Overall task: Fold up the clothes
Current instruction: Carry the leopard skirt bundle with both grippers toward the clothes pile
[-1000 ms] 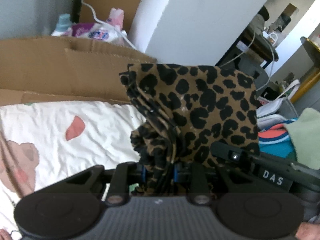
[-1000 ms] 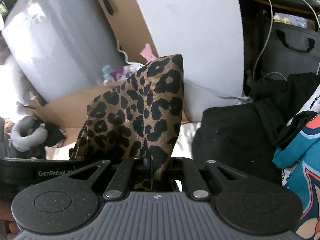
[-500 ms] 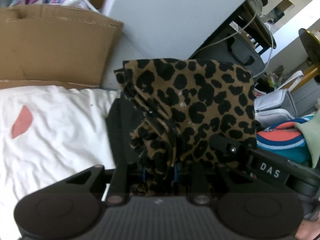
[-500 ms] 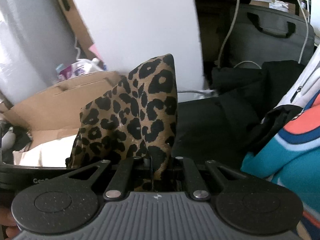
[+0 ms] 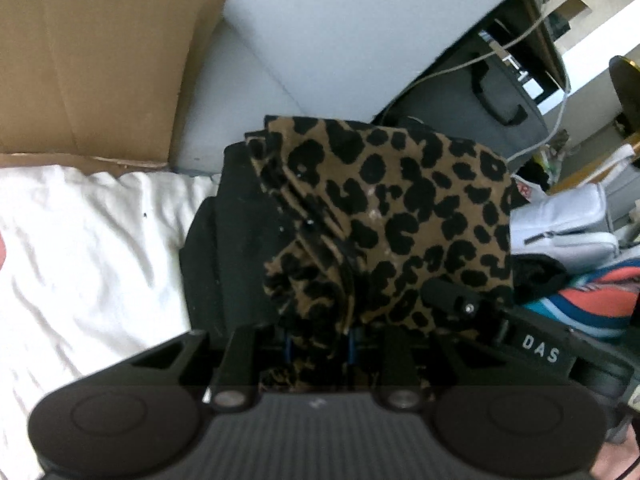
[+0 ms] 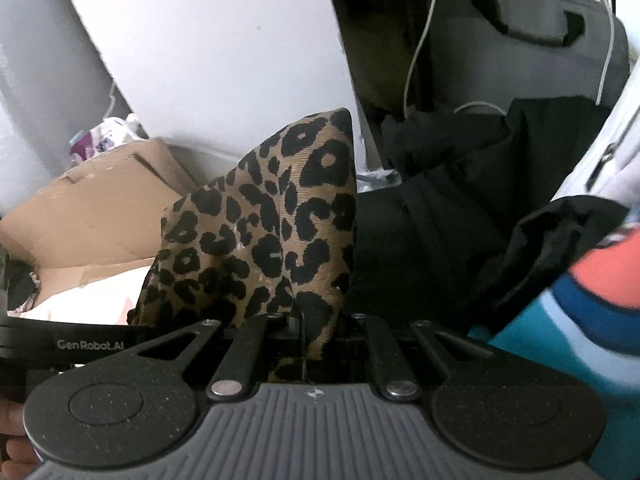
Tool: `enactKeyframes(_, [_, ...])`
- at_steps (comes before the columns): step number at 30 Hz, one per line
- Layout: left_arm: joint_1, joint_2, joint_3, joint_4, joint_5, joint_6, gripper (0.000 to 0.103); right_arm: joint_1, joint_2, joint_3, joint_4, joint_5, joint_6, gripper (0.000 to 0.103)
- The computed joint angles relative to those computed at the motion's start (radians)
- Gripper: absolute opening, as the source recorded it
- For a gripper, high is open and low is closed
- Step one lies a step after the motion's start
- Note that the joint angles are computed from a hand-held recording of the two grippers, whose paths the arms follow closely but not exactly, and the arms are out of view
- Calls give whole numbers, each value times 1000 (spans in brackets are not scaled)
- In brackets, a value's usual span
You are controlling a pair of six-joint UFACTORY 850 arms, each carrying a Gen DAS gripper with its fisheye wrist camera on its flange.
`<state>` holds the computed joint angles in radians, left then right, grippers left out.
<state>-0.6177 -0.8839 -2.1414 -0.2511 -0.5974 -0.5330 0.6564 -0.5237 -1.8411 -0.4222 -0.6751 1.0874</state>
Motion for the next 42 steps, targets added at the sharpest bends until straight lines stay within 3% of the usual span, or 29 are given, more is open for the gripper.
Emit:
enactKeyframes(5, [23,-38,-26,-64,-5,48,25,-31,-48,-34,82,19,-51,8])
enactKeyframes(16, [35,-80,-78,-121,-30,75,25,-32,-119,-110,75,-56,-94,8])
enactKeyframes(27, [37,-205,-279,-104,-97,50,25,-57,-131,-127,68,-89,-112,8])
enactKeyframes(39, [49,-263,-367,-103,-140,43,25,-76,-128,-98,100,-39,-154,8])
enactKeyframes(42, [47,-234,-319,-108,-103,70,25,-71,-131,-104,88,-43,-143,9])
